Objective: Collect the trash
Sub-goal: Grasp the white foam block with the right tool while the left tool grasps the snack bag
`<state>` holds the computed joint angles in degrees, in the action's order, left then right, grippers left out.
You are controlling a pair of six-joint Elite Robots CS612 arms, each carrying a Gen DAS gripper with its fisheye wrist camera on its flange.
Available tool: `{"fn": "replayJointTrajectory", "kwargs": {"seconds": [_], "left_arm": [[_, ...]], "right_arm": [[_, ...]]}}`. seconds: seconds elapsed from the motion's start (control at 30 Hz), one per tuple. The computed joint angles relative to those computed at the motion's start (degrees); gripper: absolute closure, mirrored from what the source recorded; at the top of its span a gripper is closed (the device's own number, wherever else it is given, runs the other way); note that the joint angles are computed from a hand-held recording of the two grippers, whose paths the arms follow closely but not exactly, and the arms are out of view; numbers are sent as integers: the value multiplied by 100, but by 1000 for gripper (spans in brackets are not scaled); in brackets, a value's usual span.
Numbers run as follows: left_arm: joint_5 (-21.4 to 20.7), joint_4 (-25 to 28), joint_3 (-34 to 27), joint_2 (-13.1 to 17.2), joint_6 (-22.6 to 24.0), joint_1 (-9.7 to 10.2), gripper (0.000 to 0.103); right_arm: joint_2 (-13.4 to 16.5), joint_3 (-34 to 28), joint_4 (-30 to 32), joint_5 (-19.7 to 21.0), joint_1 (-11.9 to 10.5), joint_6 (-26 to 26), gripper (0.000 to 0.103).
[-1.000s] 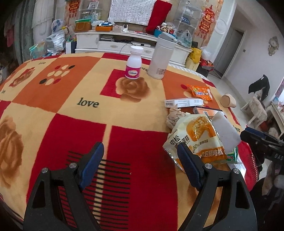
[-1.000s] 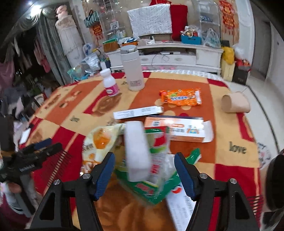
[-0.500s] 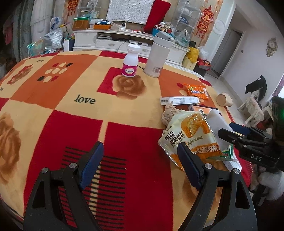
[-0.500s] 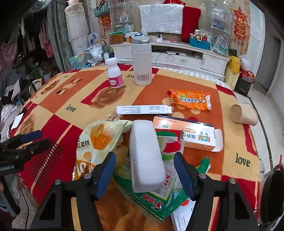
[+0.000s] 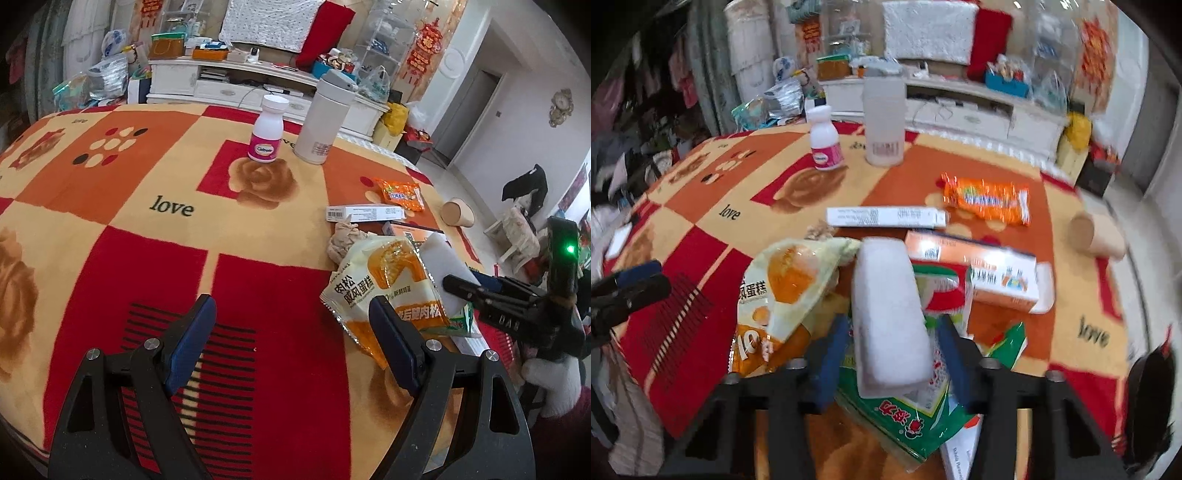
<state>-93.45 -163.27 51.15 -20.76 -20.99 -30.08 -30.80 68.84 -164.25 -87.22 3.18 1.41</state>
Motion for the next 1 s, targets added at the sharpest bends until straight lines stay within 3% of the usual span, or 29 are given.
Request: {"fn": "replayJointTrajectory", "kwargs": {"seconds": [0.13, 0.2, 0.33, 0.53, 0.7, 0.73, 0.93, 0.97, 1.0], "left_arm": [[-39, 86, -71, 43, -12, 1, 19], [-63, 153, -134, 71, -32, -1, 19], [-134, 172, -215, 103, -134, -1, 19], [-260, 174, -353, 174, -127, -14, 19], [-486, 704, -951, 481, 135, -58, 19], [-532, 893, -1112, 559, 149, -67, 19], [-448, 1779, -2155, 1094, 87, -106, 19], [-584, 1875, -2309, 1179, 71, -95, 28], [-681, 1954, -2397, 1224, 90, -92, 44]], "right_arm": [[-78, 157, -142, -223, -70, 370, 57], [-146, 281, -394, 14, -101, 353, 53], [-160, 273, -460, 114, -35, -203, 29], [12, 24, -115, -107, 59, -978, 29], [118, -40, -140, -195, 27, -1423, 29], [127, -35, -153, -137, -3, -1420, 36], [-9, 278, -622, 718, -251, -928, 38], [-56, 358, -723, 785, -281, -890, 38], [-84, 403, -781, 837, -298, -858, 38]]}}
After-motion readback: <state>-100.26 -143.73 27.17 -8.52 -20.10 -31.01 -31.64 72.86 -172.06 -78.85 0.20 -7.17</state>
